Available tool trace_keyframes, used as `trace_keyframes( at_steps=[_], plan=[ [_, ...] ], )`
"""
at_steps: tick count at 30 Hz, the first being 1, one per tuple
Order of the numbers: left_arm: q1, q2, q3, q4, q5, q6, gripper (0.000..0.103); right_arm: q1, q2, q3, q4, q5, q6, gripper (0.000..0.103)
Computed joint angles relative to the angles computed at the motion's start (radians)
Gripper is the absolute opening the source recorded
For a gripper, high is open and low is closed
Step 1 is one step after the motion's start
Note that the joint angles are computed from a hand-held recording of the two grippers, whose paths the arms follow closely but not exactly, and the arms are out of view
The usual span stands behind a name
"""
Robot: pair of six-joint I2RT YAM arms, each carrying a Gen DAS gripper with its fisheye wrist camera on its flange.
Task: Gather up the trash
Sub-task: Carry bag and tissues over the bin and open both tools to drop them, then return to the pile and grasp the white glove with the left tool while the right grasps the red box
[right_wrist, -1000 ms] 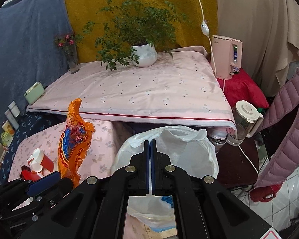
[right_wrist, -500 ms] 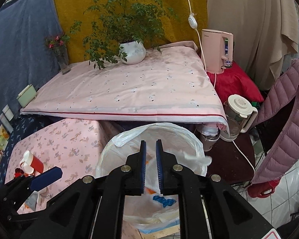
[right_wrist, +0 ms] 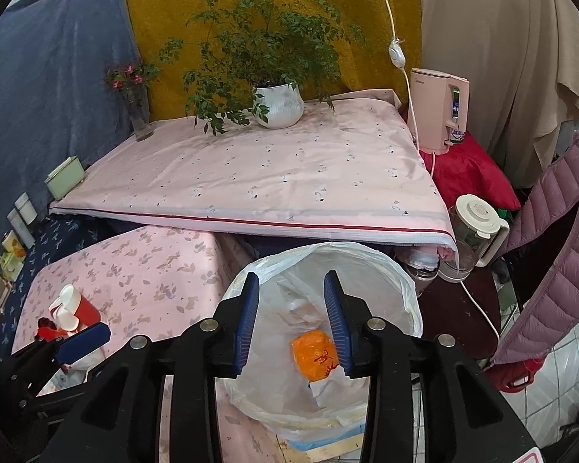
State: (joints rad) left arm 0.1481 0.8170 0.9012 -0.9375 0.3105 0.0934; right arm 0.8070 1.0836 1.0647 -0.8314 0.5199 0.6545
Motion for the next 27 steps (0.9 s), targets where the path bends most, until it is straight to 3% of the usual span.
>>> trace_keyframes(
  at_steps=[14,18,27],
  plan=[
    [0.589,0.070,0.045,-0.145,0.250,0.366,0.055,0.234,0.159,0.123,-0.024,0.082,0.101,0.035],
    [0.763,0.129,0.065,-0.174,0.307,0.485,0.063,0.297,0.231,0.177,-0.023,0.095,0.119,0.035],
    [1.056,0.307,0.137,-0.197,0.367,0.689,0.064,0.398,0.378,0.286,-0.007,0.095,0.146,0.042]
  ],
)
